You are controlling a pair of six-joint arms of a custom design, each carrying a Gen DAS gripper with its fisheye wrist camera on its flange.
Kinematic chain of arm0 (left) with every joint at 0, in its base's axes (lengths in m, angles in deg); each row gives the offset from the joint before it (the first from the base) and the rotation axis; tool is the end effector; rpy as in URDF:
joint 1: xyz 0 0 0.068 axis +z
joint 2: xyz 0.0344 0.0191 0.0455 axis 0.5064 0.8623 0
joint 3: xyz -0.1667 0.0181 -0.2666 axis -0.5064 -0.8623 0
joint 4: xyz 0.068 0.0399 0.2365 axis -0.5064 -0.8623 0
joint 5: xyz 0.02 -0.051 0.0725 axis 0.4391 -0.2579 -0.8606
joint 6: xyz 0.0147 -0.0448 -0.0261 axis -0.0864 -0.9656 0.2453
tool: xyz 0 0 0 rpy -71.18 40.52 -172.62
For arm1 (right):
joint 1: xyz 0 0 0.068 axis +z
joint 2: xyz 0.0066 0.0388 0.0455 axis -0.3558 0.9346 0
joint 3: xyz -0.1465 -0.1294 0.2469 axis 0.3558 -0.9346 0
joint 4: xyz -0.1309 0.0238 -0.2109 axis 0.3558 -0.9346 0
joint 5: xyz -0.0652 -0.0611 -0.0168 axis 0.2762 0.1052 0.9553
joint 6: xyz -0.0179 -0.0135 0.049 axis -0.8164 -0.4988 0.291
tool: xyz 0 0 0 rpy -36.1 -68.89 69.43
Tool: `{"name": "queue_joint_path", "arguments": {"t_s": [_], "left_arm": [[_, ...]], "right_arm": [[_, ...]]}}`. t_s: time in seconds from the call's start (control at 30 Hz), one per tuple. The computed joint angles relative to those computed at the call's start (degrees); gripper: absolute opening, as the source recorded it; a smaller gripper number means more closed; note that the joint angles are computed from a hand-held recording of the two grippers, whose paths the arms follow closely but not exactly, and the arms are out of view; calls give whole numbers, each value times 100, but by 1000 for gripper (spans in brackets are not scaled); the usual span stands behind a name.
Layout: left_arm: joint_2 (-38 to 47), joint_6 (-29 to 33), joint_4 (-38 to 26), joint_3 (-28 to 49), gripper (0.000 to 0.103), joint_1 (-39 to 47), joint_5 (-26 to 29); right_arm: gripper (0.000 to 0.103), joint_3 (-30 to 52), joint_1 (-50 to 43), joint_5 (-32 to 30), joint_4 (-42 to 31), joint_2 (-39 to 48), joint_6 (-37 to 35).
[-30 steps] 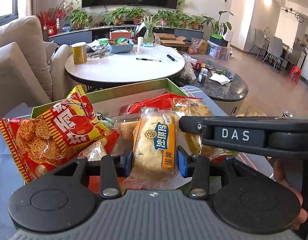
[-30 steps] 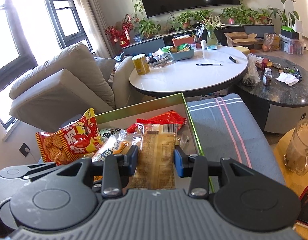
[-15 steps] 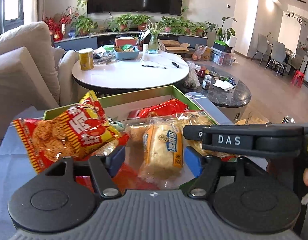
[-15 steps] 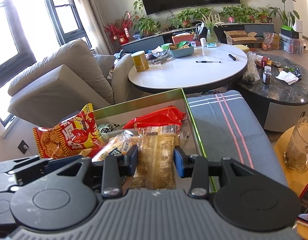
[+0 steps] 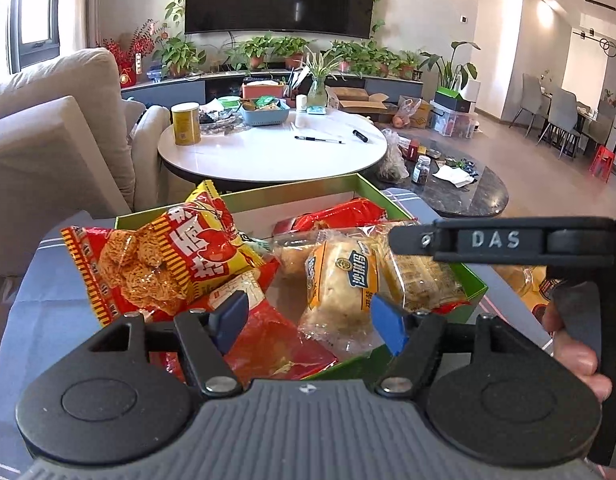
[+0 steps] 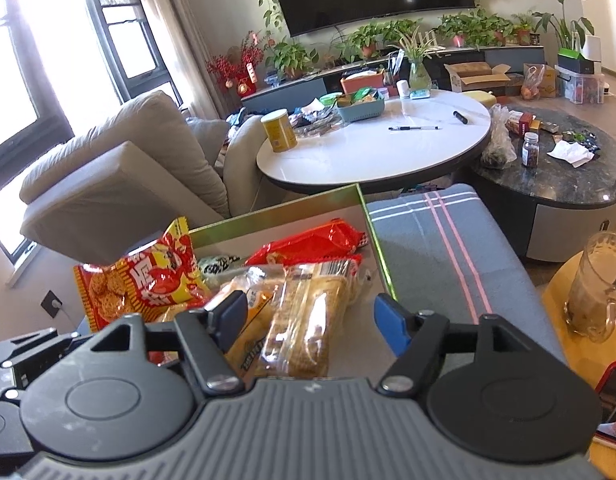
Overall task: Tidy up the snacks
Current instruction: 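Open both grippers to release the cakes and withdraw from the box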
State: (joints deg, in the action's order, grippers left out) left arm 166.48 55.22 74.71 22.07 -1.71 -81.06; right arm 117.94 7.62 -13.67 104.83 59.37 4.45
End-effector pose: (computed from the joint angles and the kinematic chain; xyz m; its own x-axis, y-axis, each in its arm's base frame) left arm 0.2572 -0.1472 0.1260 -0.5966 -0.0071 -0.8025 0.0765 0.9949 -0.0657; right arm 0.3074 0.1692 0.1287 -0.6398 0.0484 -0.7671 -0.3182 0.8918 0.3217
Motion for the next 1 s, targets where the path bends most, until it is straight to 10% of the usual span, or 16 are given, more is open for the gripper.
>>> {"name": "queue_joint_path", "arguments": {"t_s": [1.0], "left_arm": [[-1428, -374, -245, -1082, 65, -671, -760]], "right_arm": [[75, -934, 608, 449, -3, -1164, -259]]}}
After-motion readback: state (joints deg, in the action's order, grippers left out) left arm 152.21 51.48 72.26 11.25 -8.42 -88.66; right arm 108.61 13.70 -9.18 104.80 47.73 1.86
